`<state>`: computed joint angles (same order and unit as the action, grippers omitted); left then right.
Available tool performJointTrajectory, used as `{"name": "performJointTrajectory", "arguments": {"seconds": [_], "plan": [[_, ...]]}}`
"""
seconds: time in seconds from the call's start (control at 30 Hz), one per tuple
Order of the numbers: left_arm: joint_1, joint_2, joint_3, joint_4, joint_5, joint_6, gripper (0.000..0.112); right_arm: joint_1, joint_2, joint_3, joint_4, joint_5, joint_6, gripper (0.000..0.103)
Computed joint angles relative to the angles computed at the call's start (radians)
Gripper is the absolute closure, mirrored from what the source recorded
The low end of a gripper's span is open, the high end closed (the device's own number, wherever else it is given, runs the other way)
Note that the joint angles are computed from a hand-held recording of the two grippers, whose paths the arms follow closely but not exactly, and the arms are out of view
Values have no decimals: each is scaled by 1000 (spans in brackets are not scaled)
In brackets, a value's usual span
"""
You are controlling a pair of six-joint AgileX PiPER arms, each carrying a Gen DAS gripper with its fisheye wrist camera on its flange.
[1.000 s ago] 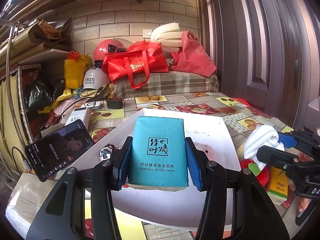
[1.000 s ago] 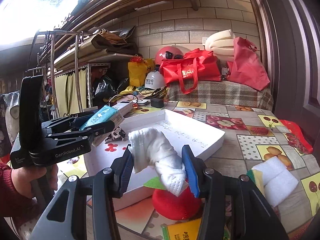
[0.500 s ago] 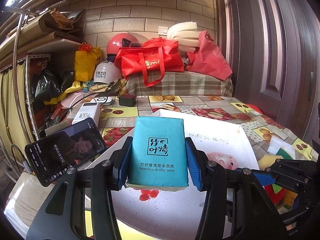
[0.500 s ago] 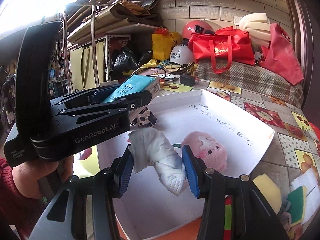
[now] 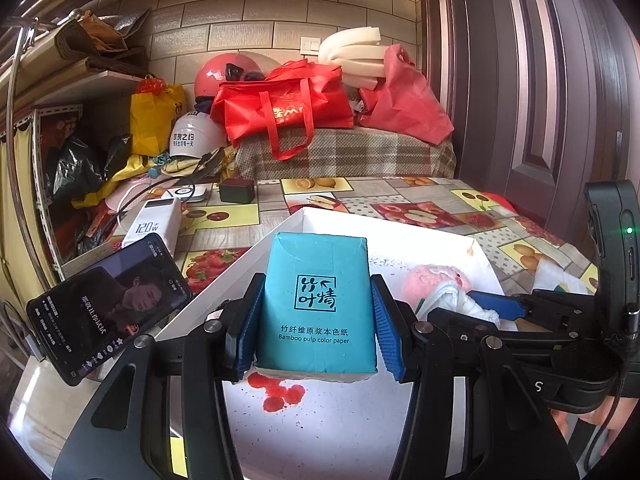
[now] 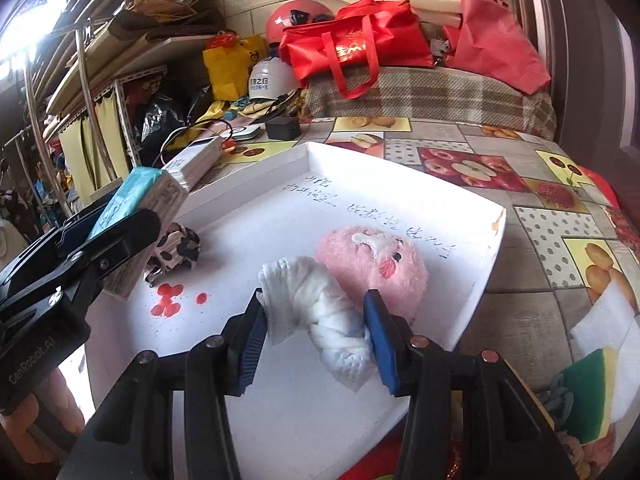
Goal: Organize soft objects
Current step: 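Carry blue tissue pack and white sock into the white box and release both, then move both open tools back from the box toward the pile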
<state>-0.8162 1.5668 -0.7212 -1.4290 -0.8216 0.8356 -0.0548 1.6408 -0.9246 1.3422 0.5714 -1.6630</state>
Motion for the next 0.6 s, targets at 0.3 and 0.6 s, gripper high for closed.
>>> {"name": "performJointTrajectory", "arguments": {"seconds": [0.3, 0.6], "plan": [[45, 42, -74, -91, 66, 117, 60, 2, -9, 8, 35, -7, -21, 23], [-7, 38, -32, -120, -125, -23, 10, -17, -59, 80, 239, -25, -207, 0]]}}
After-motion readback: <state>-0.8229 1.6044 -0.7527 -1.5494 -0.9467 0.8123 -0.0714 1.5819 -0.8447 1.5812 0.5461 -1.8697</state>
